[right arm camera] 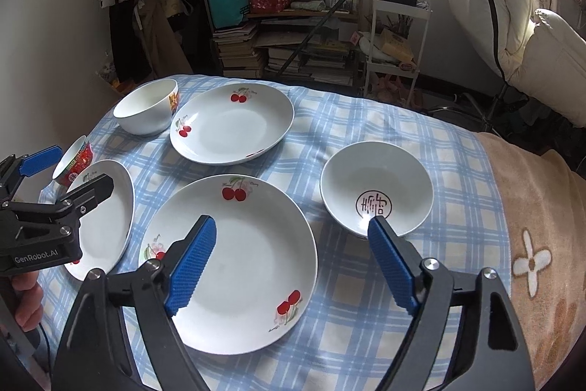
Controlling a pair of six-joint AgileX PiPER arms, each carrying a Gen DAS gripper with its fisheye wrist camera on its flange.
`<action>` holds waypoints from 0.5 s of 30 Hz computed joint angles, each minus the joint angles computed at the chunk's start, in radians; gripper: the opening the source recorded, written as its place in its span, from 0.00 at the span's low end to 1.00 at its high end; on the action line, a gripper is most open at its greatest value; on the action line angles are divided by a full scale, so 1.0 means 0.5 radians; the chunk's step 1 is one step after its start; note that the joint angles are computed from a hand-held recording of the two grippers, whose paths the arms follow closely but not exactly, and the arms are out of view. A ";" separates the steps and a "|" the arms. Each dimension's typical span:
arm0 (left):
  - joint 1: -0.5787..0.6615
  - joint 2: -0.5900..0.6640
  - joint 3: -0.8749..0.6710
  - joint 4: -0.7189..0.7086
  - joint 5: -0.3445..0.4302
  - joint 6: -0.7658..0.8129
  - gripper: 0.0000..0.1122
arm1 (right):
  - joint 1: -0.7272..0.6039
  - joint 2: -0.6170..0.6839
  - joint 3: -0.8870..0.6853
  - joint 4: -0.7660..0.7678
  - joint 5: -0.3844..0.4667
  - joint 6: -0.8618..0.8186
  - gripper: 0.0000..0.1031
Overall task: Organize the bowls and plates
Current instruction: 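Move both tools toward the rim of a white cherry plate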
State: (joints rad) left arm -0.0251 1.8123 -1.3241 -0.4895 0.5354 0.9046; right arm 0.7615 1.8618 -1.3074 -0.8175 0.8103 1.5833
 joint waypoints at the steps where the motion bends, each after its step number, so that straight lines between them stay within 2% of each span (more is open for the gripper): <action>1: -0.007 0.014 -0.005 -0.006 0.014 0.013 0.91 | -0.015 -0.003 0.019 0.017 -0.044 -0.003 0.79; 6: -0.025 0.061 -0.011 -0.058 0.076 0.109 0.91 | -0.069 0.044 0.030 0.108 -0.134 -0.079 0.72; 11: -0.014 0.086 -0.016 -0.168 0.170 0.243 0.91 | -0.138 0.063 0.085 0.218 -0.278 -0.138 0.49; 15: -0.014 0.095 -0.023 -0.199 0.260 0.303 0.91 | -0.153 0.078 0.085 0.266 -0.313 -0.187 0.45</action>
